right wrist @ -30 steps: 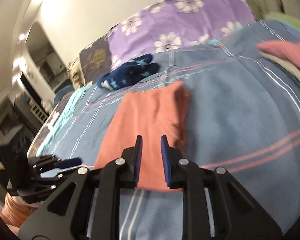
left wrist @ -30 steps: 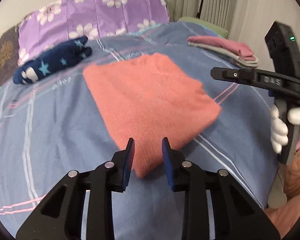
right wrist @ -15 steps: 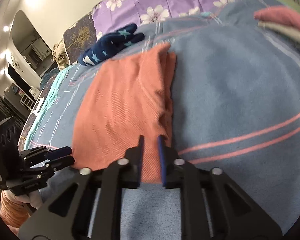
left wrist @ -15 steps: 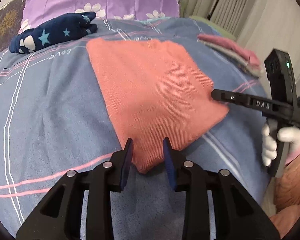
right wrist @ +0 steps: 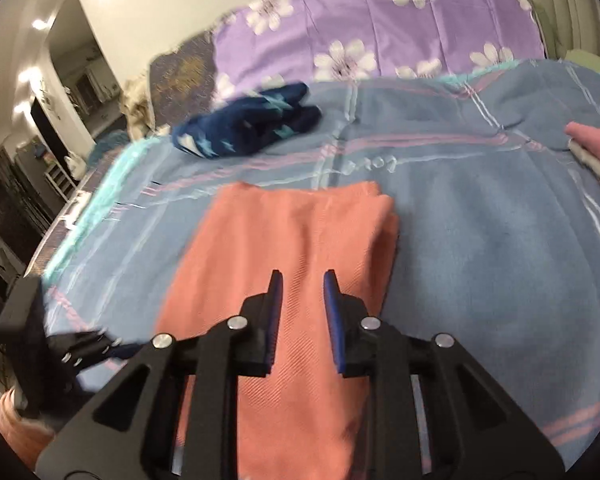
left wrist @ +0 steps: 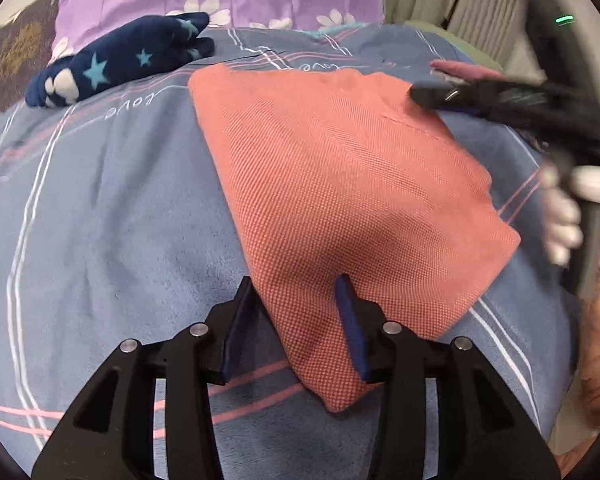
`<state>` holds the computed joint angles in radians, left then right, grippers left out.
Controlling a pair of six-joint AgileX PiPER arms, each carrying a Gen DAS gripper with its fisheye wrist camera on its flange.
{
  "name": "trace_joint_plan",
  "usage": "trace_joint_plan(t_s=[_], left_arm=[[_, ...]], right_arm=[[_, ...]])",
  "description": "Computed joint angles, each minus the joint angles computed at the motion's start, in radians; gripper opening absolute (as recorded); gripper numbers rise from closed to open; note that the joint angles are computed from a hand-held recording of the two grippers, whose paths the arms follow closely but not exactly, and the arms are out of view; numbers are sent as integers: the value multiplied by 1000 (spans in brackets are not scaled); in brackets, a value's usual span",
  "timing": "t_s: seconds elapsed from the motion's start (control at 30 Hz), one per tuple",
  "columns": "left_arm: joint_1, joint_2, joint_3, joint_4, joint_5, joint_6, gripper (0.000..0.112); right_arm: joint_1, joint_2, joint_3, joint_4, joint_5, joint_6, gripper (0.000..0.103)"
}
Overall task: Fold small clothes
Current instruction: 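Press the folded sweater flat with both open grippers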
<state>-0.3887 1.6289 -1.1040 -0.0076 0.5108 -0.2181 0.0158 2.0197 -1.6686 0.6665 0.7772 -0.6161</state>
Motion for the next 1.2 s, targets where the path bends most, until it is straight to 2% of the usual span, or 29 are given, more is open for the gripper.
trace_joint_plan(t_s=[0.07,0.17,0.23,0.27,0.33,0.43,0.53,0.83,1.0,1.1,1.2], left_arm=[[15,-10,17,-56,-16,51,46],[30,-24,43,-119,-34,114,48],[39,-23,37,-146,-24,138,48],[35,-23,29,-135,-13,128,48],[19,-27,15,-72,4,81,49],[1,-39,0,-27,13,57,49],[3,-38,-23,-31,16,74,51],[14,-7,-72,-38,39,99,54],[66,29,-99,-165,48,205,55],[124,62,-116,-334,66,340,55],[168,101,-141,-458,85,439,61]], right_arm=[[1,74,-68,-78,25,99,17],[-42,68,-32,43,32,16,18],[-56,33,-2,64,31,-5,23],[-63,16,14,78,31,-24,31],[-87,-22,54,125,32,-92,39],[-120,-38,60,138,70,-119,45],[-142,-26,51,138,131,-106,46],[-156,-26,89,150,188,-127,47],[-156,-1,55,140,220,-106,51],[-160,31,18,148,257,-92,53],[-163,60,-16,156,281,-81,55]])
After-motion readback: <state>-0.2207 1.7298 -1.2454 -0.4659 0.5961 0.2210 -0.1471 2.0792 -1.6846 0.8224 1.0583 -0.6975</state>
